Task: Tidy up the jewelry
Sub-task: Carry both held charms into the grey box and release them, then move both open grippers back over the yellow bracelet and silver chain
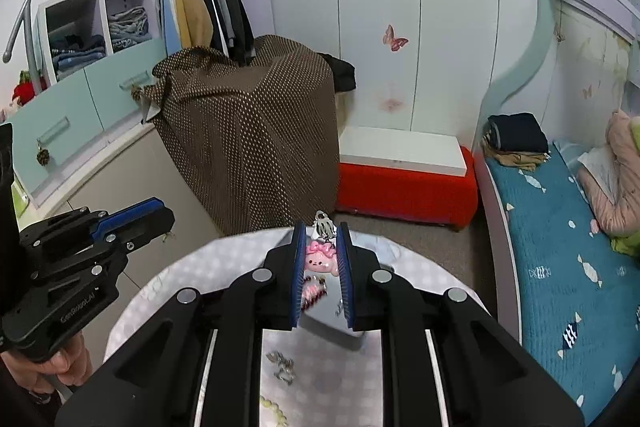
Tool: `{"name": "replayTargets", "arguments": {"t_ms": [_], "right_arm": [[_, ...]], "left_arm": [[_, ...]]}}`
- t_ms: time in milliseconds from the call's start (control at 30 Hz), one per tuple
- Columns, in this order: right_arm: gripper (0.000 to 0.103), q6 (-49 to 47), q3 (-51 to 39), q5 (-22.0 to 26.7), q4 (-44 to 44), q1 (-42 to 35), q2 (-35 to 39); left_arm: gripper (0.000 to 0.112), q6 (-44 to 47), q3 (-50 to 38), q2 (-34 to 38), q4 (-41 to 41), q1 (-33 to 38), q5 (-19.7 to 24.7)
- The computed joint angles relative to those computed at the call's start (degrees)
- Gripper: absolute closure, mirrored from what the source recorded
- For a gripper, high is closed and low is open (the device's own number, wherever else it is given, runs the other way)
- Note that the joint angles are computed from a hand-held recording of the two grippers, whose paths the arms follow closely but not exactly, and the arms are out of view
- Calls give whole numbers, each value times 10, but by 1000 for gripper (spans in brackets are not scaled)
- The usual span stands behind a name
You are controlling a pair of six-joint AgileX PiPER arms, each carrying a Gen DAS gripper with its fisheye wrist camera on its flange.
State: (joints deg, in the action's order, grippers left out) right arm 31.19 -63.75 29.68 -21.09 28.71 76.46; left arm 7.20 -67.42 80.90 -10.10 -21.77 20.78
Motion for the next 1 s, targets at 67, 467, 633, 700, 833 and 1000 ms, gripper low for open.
{"name": "replayTargets", "arguments": {"t_ms": [67, 467, 633, 700, 833, 1000], "right_arm": [[89, -30, -13, 2, 27, -10, 5], [89, -142, -51, 11, 157, -66, 59], [89, -191, -69, 22, 216, -91, 92], [89, -194, -79, 29, 223, -94, 108], [89, -203, -88, 36, 241, -104, 127], [89, -220, -92, 41, 263, -112, 149]], "left_arm": [[102, 3, -23, 13, -6, -1, 9], [101, 84, -147, 113, -102, 14, 78], [102, 96, -208, 177, -120, 19, 118], [102, 95, -232, 204, -123, 20, 134], [102, 99, -262, 245, -138, 27, 157], [101, 90, -285, 279, -136, 27, 174]]}}
